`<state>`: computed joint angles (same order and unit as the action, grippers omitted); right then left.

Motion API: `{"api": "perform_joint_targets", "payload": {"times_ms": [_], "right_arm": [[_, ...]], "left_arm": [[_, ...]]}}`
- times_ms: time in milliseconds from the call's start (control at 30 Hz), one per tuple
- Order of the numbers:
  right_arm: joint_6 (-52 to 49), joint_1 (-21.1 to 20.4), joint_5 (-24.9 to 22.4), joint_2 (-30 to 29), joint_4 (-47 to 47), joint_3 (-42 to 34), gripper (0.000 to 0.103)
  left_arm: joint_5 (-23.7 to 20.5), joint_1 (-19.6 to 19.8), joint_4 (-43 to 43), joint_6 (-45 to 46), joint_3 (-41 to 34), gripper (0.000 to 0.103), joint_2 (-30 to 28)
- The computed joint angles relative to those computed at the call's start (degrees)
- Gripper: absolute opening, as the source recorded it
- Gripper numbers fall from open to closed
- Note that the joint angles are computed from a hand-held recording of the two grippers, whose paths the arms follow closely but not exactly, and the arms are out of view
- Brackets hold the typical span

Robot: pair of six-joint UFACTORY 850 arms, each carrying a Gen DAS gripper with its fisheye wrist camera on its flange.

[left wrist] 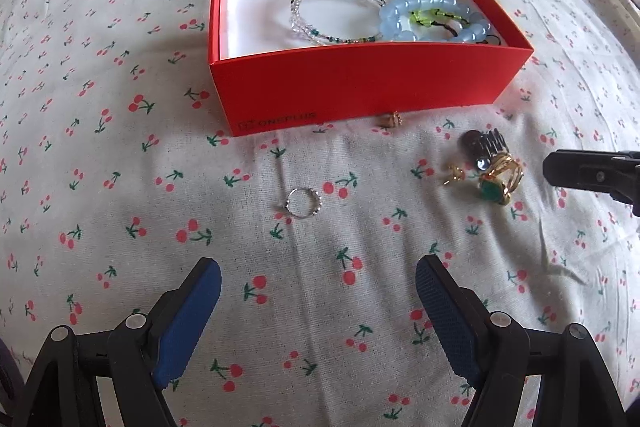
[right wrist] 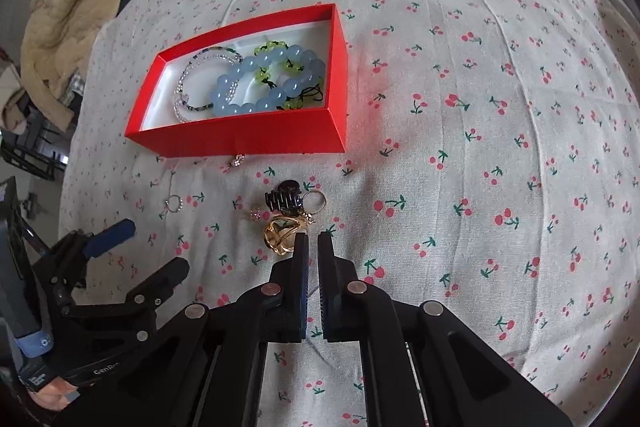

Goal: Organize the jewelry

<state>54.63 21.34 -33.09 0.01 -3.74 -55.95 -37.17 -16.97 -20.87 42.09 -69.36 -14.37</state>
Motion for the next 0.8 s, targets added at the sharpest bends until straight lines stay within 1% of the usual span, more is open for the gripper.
{"api": "perform_joint_targets", "payload": {"times_ms": [33, 100, 167, 267, 400, 433, 467, 500, 700, 767, 800], "right_arm": [[-1.5, -0.4, 0.7, 0.0, 2.2, 0.2, 0.012], [-2.3, -0.6, 1.1, -0.4, 3.2, -0.1, 0.037], [-1.6, -0.2, 1.2, -1.2, 2.5, -0.9, 0.046], [-3.5, 0.1, 1.3, -3.0, 3.9, -2.4, 0.046], [-2.8, 0.3, 0.2, -5.5, 3.1, -3.7, 0.044], [-2.2, 0.3, 0.2, -5.9, 2.7, -3.8, 0.041], [-2.4, 0.1, 0.1, -6.2, 2.8, -3.8, 0.031], [-2.8, 0.0, 0.3, -6.2, 3.0, -3.6, 0.031], [-0.7, -0.9, 1.0, -2.5, 1.1, -0.8, 0.031], [0.0, -1.4, 1.2, -0.6, 0.8, 0.6, 0.031], [0.6, -1.6, 1.1, 0.2, 0.4, 1.1, 0.031]], "left_arm": [[0.1, 0.0, 0.2, -0.2, 0.0, 0.083, 0.0], [0.2, 0.0, 0.4, -0.5, 0.0, 0.083, -0.2], [0.2, 0.2, 0.6, -0.6, -0.1, 0.083, -0.2], [0.4, 0.6, 0.7, -0.6, -0.1, 0.083, -0.3], [0.5, 1.1, 0.6, -0.8, 0.0, 0.083, -0.2], [0.5, 1.0, 0.7, -0.9, 0.1, 0.083, -0.2], [0.6, 1.0, 0.6, -0.8, 0.1, 0.083, -0.1], [0.5, 1.0, 0.3, -0.7, 0.2, 0.083, -0.1], [0.3, 0.3, -3.9, 3.0, 0.3, 0.083, 0.3], [0.0, -0.2, -5.8, 4.1, 0.1, 0.079, 0.2], [-0.8, -0.3, -7.1, 4.6, -0.3, 0.074, 0.1]]}}
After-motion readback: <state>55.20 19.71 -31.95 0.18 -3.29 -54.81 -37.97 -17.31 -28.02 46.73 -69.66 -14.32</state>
